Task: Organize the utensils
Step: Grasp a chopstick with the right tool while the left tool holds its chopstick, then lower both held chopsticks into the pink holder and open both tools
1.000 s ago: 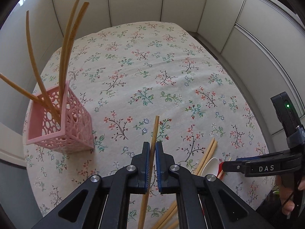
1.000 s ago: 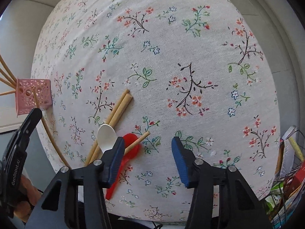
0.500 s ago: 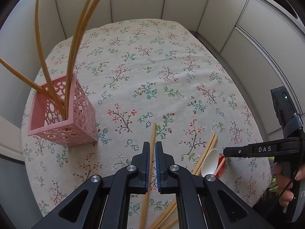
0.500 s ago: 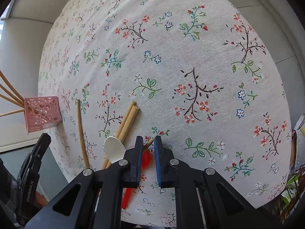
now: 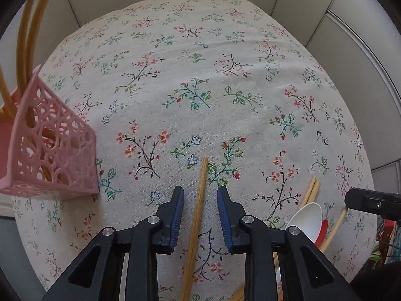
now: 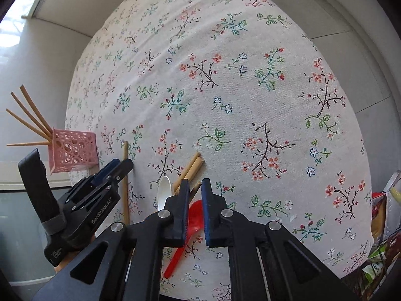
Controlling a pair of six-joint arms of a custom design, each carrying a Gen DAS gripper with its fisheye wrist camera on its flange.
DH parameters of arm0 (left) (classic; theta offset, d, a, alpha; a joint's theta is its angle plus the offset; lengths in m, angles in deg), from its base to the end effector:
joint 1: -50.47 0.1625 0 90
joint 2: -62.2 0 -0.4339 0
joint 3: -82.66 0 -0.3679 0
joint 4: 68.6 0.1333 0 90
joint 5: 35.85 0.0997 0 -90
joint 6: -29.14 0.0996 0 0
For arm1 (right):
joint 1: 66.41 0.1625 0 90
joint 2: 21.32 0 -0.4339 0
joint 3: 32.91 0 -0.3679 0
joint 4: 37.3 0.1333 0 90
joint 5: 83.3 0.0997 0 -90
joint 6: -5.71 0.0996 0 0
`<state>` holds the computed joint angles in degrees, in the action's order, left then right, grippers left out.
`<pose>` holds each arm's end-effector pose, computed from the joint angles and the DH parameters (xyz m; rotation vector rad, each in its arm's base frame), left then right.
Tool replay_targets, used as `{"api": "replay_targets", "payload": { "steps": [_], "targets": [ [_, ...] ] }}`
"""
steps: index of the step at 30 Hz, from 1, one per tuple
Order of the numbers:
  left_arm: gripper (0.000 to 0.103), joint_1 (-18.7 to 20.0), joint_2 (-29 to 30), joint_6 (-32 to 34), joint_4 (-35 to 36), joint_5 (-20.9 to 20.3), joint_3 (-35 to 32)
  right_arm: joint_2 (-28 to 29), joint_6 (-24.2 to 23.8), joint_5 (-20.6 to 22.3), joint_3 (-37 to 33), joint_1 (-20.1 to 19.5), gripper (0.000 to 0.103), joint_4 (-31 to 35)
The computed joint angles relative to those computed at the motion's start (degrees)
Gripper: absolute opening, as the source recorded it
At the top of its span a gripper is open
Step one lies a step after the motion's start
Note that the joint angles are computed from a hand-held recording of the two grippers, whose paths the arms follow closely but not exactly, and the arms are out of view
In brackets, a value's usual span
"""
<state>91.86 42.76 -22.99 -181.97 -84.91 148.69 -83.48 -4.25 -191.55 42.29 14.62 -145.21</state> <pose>-0.4118 -0.6276 -0.0688 0.1085 2.3660 -0.3695 -0.0034 -0.6762 0.3774 0.0051 -2.8134 0.0437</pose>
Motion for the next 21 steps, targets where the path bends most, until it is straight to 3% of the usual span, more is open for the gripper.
{"api": "replay_targets", "payload": {
  "steps": [2,6,10,21],
  "targets": [
    [0.005,-0.4,1.2,0.3,3.5,1.8,-2.0,0.0,-0.6,0.0,0.1,0.3,0.01,-0.8],
    [0.005,-0.5,1.3,0.0,4.0,1.9,-2.4,-0.8,-2.5,0.7,0.8,1.1,0.009,-2.4],
    [0.005,-2.0,-1.2,-0.5,0.5,3.7,1.2,-2.5,-6.2,1.4,3.1,2.6,0.008,-6.1],
    [0.005,-9.0,-9.8,-1.1,-9.0,13.5,12.2,-8.9,-18.7,6.2,11.4,7.3,0.005,-18.1]
  ]
}}
